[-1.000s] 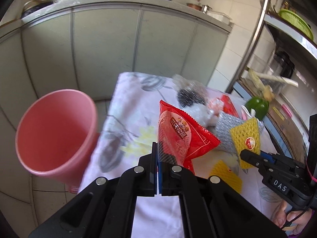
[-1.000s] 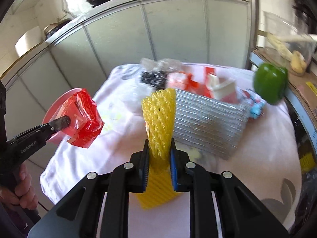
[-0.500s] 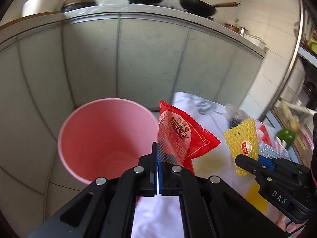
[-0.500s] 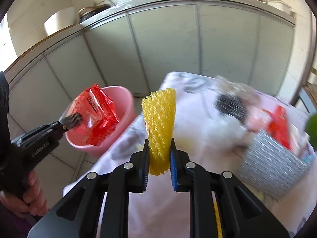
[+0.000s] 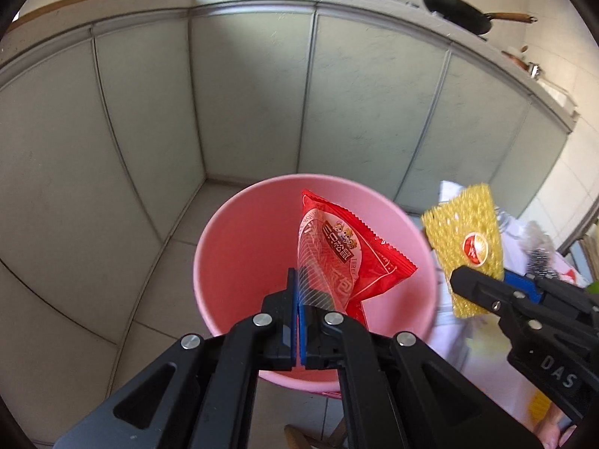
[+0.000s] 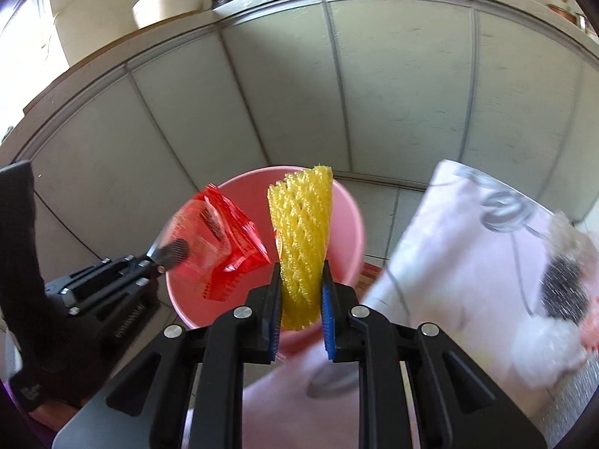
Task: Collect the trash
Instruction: 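Carry both items over the pink bucket and open both tools to drop them, then move both open tools back over the table trash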
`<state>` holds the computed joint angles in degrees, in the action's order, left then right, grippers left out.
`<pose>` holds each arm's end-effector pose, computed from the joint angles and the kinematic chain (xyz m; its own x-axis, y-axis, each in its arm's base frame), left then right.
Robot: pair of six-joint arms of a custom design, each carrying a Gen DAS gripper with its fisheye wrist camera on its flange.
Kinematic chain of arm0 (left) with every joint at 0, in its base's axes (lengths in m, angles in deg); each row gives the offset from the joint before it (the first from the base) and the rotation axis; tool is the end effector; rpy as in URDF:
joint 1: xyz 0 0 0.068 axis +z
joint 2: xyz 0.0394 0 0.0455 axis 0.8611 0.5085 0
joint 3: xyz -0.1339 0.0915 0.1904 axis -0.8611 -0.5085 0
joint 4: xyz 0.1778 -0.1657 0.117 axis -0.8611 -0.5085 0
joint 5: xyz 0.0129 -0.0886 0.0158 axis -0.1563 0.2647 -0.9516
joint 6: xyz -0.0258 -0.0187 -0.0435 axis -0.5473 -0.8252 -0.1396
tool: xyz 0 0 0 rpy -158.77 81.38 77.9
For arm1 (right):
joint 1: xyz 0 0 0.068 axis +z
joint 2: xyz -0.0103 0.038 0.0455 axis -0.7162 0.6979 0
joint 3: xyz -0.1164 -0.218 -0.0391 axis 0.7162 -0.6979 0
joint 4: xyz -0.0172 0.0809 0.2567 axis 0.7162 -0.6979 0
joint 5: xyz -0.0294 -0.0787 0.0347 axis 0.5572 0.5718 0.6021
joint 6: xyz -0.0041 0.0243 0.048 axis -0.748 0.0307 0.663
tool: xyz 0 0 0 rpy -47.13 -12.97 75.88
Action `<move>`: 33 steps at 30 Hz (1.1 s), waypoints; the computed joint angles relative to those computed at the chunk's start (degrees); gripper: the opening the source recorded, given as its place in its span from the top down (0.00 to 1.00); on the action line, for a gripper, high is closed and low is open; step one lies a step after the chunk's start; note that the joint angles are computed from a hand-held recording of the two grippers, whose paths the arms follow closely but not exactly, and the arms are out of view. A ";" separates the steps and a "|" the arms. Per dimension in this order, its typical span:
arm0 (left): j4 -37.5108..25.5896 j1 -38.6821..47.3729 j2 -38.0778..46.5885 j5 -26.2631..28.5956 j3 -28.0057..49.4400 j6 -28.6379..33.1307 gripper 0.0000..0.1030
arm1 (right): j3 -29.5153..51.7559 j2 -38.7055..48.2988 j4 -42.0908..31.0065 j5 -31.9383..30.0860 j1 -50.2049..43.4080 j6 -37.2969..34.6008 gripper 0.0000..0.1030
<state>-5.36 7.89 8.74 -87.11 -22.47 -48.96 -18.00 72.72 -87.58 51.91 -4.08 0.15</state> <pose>0.1518 -0.1676 0.2166 -0.7429 0.0719 -0.6655 0.1606 0.9843 -0.0730 0.1834 0.1485 0.1952 -0.7581 0.0780 -0.6474 -0.0483 0.9834 0.1749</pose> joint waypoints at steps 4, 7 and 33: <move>1.07 2.63 3.66 2.09 0.16 0.94 1.00 | 2.32 6.68 3.59 -4.25 -2.78 -2.38 0.82; 1.32 3.70 6.13 2.53 0.40 1.38 1.00 | 3.41 10.40 5.78 -7.02 -4.35 -3.02 0.82; 0.57 1.92 2.26 2.64 1.10 0.46 0.73 | 4.35 7.66 -2.83 4.76 -0.64 0.88 0.57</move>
<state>-4.79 9.81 10.99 -84.47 -21.37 -48.50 -13.65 80.38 -90.40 56.67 -4.72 1.03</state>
